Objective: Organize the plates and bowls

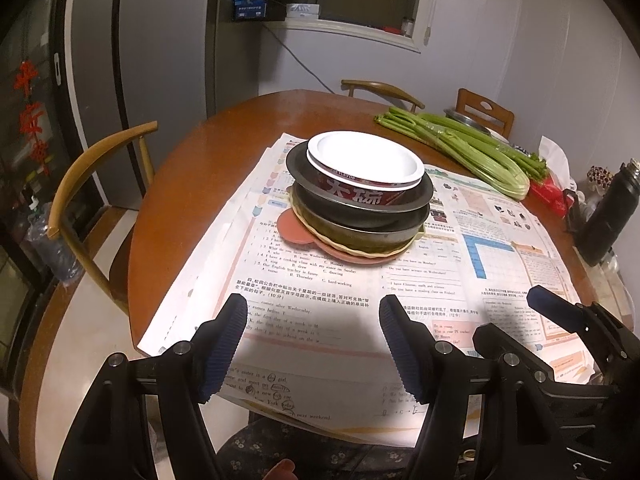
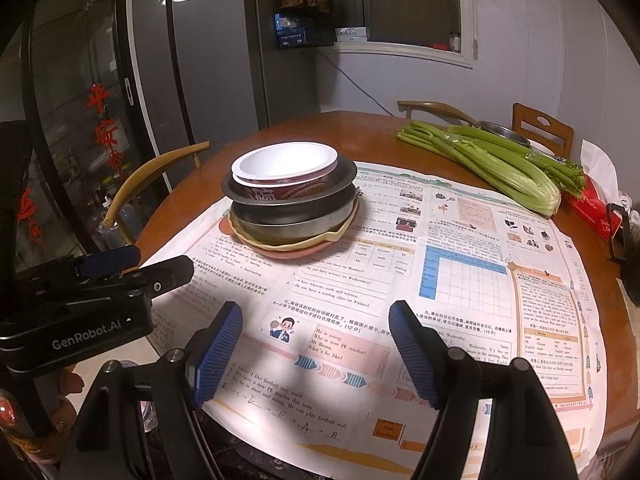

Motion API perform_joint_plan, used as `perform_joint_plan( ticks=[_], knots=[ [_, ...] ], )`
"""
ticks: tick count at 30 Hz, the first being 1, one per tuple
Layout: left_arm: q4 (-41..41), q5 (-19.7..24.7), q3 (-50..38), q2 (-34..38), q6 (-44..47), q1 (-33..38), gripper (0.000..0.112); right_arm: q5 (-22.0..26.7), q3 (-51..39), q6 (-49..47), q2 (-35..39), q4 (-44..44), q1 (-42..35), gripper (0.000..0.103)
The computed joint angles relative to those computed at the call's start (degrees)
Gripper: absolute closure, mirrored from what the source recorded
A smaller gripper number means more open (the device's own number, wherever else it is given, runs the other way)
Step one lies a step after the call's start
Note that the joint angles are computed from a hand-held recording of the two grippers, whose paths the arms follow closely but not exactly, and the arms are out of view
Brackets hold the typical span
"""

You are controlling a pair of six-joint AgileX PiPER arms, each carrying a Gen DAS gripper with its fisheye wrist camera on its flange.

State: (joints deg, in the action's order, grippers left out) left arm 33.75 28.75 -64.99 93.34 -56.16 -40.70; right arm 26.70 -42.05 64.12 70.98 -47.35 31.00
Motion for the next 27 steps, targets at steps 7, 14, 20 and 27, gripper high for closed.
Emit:
perform_joint_plan(
  ticks=[7,14,20,27],
  knots=[
    [0.8,0.4,0.2,-0.2,-0.4,-0.6,0.042,0.5,0.4,-0.3,-0.3,1.0,0.3,0.028],
    [1.3,1.5,-0.2,0.3,-0.6,-1.0,0.042,0.8,0.6,-0.2,-0.6,1.3,0.1,0.028],
    [1.7,2.1,-0.2,0.4,-1.0,-1.1,0.042,0.8,0.6,-0.2,-0.4,1.5,0.0,0.028],
    [1.7,2.2,-0.3,0.5,-0.9,-1.0,0.042,0.4,0.8,-0.2,-0.4,1.5,-0.2,0.028]
  ],
)
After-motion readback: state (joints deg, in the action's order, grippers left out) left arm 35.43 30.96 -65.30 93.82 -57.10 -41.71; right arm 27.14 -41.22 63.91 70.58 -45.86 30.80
